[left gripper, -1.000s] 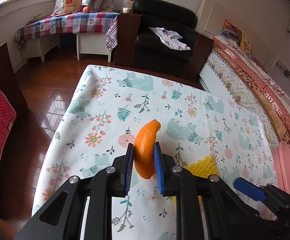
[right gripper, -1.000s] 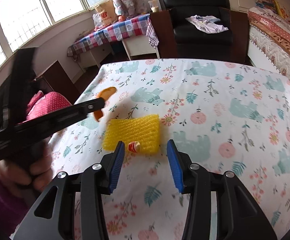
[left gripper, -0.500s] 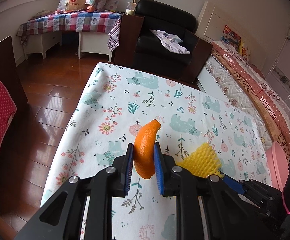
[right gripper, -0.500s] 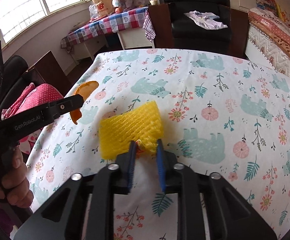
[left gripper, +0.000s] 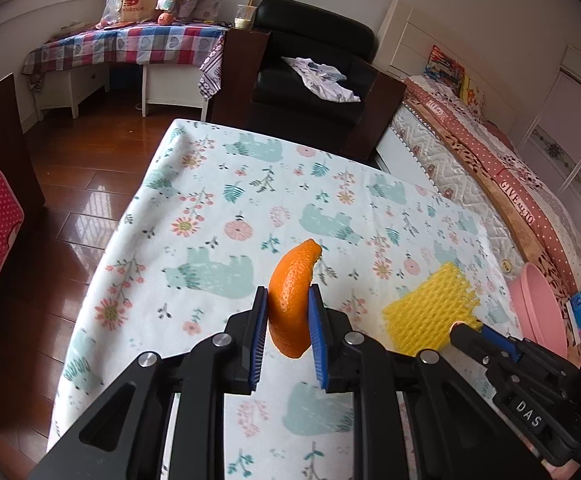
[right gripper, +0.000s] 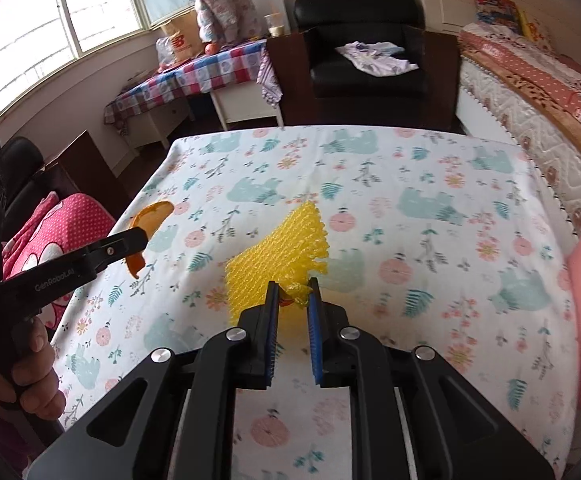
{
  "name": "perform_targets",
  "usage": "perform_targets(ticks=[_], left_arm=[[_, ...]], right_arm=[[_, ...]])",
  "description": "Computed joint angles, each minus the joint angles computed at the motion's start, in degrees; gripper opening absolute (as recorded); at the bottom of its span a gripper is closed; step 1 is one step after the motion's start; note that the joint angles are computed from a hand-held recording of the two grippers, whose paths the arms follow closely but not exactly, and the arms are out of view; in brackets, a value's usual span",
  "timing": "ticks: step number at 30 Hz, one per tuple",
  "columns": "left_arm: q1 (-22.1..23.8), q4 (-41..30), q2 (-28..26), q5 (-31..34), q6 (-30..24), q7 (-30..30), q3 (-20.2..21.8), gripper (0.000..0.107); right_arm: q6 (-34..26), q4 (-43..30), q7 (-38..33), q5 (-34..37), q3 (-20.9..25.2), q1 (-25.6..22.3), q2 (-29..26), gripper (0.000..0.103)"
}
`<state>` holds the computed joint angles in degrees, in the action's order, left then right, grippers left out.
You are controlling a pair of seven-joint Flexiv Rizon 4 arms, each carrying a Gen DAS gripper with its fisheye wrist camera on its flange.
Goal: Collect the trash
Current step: 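Carry orange peel and yellow sponge over the pink bucket with both grippers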
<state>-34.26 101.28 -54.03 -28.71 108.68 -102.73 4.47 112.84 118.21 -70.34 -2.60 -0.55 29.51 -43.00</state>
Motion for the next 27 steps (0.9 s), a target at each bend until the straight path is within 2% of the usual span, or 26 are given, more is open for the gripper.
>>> perform_targets(ticks=[6,13,27], left_arm=[[-3.78,-2.53,-0.61,-0.75,-2.51,0.27,2.07,0.019],[-9.43,-7.59,-2.27,-0.32,-7.48,-1.15,7.19,0.019],[-14.97,-21.28,-6.74,8.48,-18.33,-8.27,13.57,0.019]], right_arm=[[2.87,3.64,-0.86,4.02,-2.75,1.50,1.97,0.014],[4.87,6.37,-2.22,7.92,-4.05,1.88,3.42,0.014],[9.60,11.34,-4.99,14.91,-5.67,-0.51,5.94,0.014]])
